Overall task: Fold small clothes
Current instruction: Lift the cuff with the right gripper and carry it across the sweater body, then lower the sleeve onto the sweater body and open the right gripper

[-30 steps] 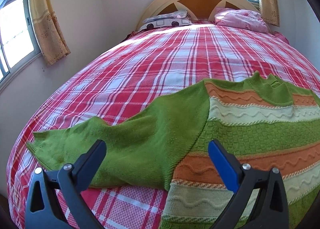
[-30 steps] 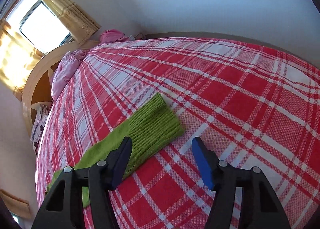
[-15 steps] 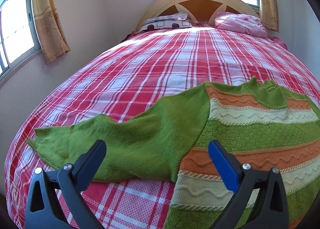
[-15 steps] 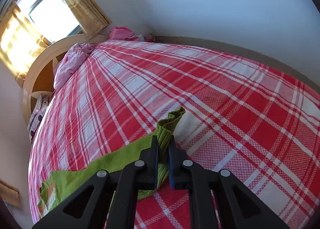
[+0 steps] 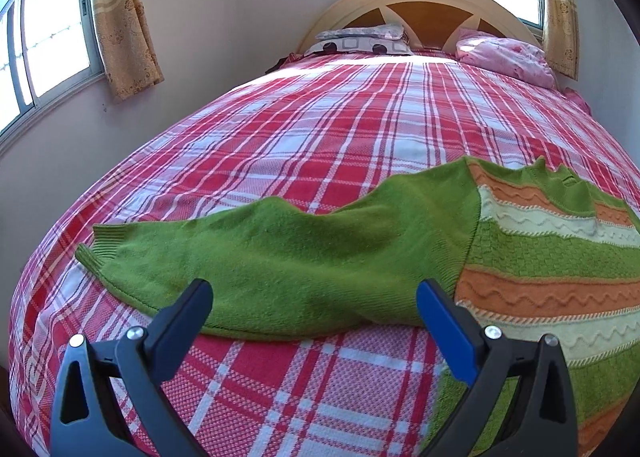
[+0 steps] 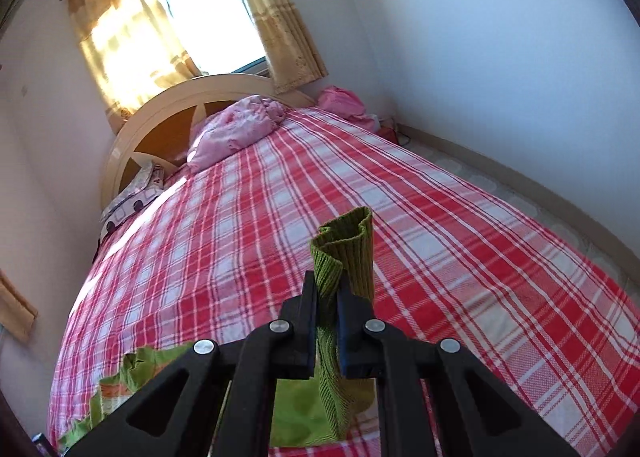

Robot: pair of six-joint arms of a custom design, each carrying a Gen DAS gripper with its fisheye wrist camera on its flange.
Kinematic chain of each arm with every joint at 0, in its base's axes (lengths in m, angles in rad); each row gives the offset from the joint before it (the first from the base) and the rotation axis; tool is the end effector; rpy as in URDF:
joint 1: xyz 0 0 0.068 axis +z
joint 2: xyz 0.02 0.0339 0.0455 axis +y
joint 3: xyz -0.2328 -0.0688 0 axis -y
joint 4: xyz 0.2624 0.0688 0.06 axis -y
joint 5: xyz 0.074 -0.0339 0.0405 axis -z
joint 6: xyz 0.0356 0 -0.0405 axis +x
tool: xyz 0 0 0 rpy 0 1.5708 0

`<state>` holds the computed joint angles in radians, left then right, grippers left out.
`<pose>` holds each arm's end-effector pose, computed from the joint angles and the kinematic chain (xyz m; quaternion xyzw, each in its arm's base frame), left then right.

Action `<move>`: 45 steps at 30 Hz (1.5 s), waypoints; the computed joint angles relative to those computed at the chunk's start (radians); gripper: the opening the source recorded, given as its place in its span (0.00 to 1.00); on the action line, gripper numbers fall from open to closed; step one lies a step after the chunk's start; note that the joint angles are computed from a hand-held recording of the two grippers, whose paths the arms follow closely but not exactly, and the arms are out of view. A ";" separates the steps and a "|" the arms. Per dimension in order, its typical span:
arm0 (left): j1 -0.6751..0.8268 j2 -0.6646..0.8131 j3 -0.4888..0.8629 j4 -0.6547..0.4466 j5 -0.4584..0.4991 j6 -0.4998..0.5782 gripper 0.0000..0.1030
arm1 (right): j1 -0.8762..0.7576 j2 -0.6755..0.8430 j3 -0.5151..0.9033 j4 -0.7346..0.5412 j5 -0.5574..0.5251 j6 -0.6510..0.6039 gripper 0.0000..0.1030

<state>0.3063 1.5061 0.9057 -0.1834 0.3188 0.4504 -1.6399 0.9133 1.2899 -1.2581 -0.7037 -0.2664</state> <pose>0.3196 0.0894 0.1710 0.1263 0.9051 0.0036 0.4059 0.0117 -0.1652 0.3720 0.4701 0.7571 -0.0707 0.4481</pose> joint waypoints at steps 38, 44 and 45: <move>0.122 0.109 0.079 -0.081 0.158 0.067 1.00 | 2.186 0.520 0.136 0.503 1.164 0.762 0.07; 0.139 0.131 0.110 -0.153 0.213 0.111 1.00 | 2.237 0.699 -0.024 0.671 0.994 0.796 0.12; 0.141 0.126 0.105 -0.153 0.215 0.116 1.00 | 2.250 0.687 -0.056 0.679 0.974 0.802 0.17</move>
